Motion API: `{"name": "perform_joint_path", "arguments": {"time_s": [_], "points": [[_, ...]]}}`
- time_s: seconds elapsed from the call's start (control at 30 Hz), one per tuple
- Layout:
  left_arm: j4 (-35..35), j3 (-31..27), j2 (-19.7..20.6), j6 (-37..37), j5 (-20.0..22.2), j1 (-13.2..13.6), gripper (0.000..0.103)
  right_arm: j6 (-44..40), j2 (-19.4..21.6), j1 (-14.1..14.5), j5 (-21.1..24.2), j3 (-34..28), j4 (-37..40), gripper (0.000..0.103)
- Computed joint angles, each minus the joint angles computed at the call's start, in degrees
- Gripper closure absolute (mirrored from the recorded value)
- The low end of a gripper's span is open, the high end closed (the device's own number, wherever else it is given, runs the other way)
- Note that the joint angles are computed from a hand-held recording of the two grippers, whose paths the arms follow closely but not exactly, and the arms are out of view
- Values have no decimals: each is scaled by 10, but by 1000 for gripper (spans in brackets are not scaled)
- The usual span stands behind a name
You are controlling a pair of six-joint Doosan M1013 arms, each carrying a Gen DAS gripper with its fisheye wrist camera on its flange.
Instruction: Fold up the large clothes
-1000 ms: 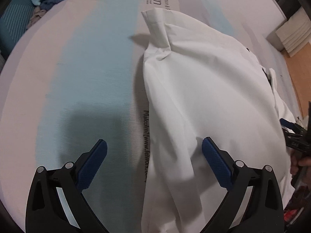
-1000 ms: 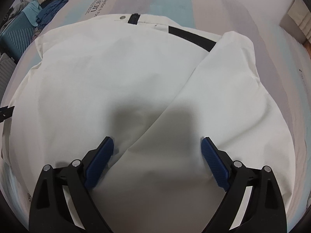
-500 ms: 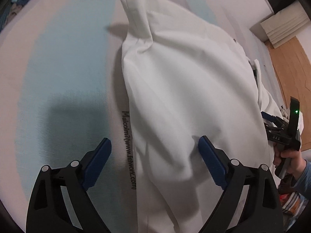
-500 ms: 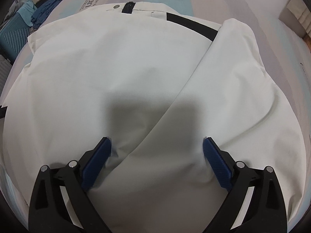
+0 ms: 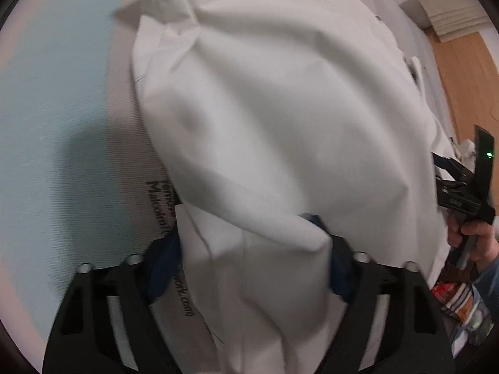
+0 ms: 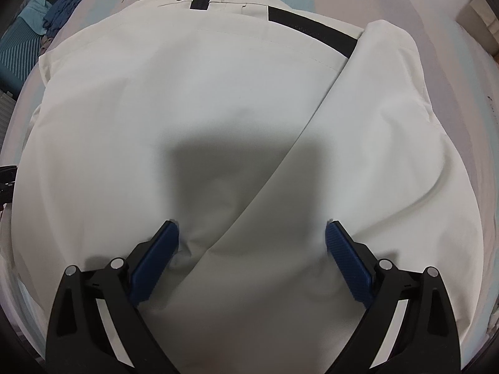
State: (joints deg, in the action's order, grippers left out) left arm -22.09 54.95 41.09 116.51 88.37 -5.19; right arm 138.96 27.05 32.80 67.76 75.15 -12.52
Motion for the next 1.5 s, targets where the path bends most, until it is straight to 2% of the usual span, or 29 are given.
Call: {"name": "perform_joint_path", "arguments": {"time_s": [0.3, 0.33, 0.47, 0.53, 0.6, 0.7, 0.97, 1.13, 1.33, 1.5], "points": [[-48, -7, 1, -5, 19, 1, 55, -6, -15, -5, -13, 21, 5, 12], [-54, -11, 4, 1, 28, 7, 55, -8, -15, -5, -14, 22, 6, 12], [-29, -24, 17, -5, 40, 1, 62, -17, -16, -7, -15, 23, 10, 12], [-7, -17, 11, 8, 25, -6, 70, -19, -16, -8, -15, 22, 12, 12], [10, -1, -1, 23, 0, -13, 82, -19, -16, -10, -16, 21, 15, 12], [16, 10, -14, 18, -18, -16, 91, -22, -17, -13, -21, 21, 20, 12], [2, 14, -47, 17, -38, -19, 93, -25, -22, -19, -28, 25, 21, 13], [-4, 10, -63, 2, -29, -13, 93, -24, -27, -21, -38, 37, 18, 14], [13, 14, -84, -27, -35, -35, 93, -4, -45, -18, -65, 61, 11, 17], [-1, 15, -94, -58, -37, -55, 93, 3, -67, -13, -89, 84, -13, 17]]}}
